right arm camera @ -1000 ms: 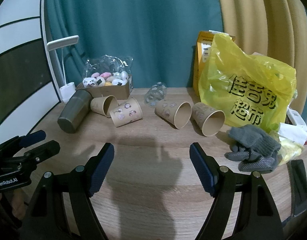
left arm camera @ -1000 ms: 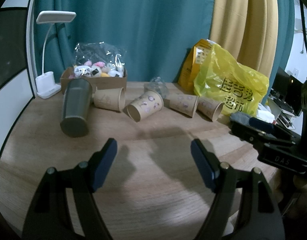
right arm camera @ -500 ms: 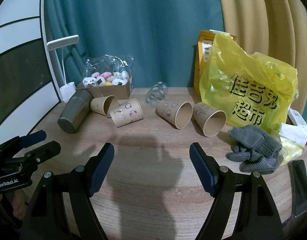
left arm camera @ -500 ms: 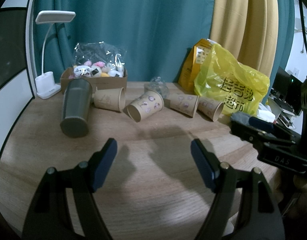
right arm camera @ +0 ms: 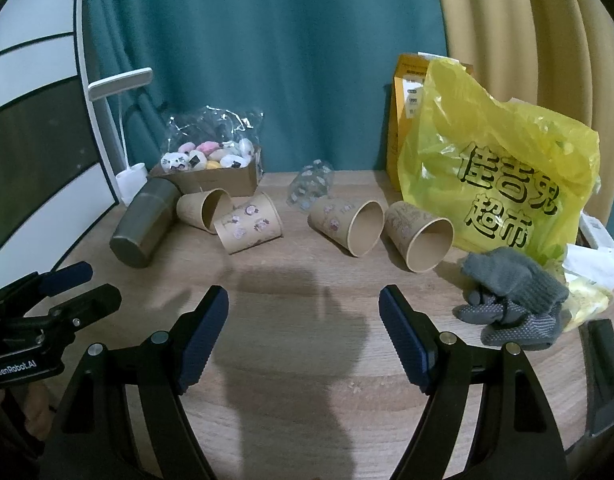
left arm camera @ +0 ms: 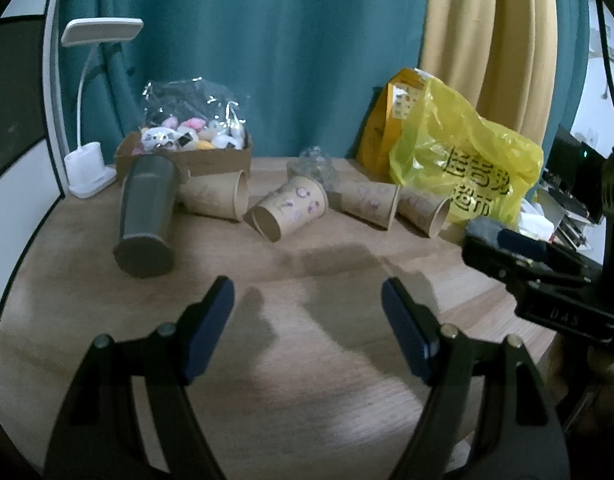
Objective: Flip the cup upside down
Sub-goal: 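Move the left gripper to the upright printed paper cup and close on it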
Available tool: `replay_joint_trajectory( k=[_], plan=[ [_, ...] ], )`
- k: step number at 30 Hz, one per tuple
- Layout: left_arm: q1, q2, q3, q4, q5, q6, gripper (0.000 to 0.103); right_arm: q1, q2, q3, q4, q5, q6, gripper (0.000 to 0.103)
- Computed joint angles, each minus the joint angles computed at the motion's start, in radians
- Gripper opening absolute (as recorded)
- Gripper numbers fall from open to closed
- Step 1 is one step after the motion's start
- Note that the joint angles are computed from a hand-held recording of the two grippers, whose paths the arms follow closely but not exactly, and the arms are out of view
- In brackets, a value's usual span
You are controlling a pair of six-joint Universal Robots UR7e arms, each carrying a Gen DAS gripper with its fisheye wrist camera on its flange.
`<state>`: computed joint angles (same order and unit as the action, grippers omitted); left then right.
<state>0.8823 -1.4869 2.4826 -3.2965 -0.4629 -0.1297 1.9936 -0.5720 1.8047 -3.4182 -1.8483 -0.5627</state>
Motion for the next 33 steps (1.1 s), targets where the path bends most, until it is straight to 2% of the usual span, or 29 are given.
replay_joint_trajectory(
  k=[10, 16, 20, 24, 27, 29, 33],
  plan=[
    [0.116, 0.053, -0.131, 0.095, -0.087, 0.051, 0.077, -0.033, 0.034, -0.069, 0.056, -0.012, 0.027, 0.08],
    [0.207, 0.116, -0.296, 0.24, -0.139, 0.136, 0.077, -0.054, 0.065, -0.137, 0.104, -0.009, 0.036, 0.081],
    [0.271, 0.192, -0.449, 0.356, -0.176, 0.231, 0.077, -0.07, 0.084, -0.18, 0.134, -0.001, 0.045, 0.081],
    [0.311, 0.281, -0.55, 0.331, -0.17, 0.366, 0.077, -0.084, 0.099, -0.218, 0.163, 0.001, 0.056, 0.081],
    [0.338, 0.332, -0.607, 0.352, -0.173, 0.423, 0.077, -0.094, 0.109, -0.239, 0.178, -0.005, 0.061, 0.081],
    [0.353, 0.357, -0.64, 0.386, -0.15, 0.439, 0.077, -0.1, 0.114, -0.251, 0.185, -0.013, 0.065, 0.081],
    [0.374, 0.403, -0.675, 0.359, -0.133, 0.501, 0.077, -0.111, 0.124, -0.275, 0.198, -0.02, 0.071, 0.081]
  ],
)
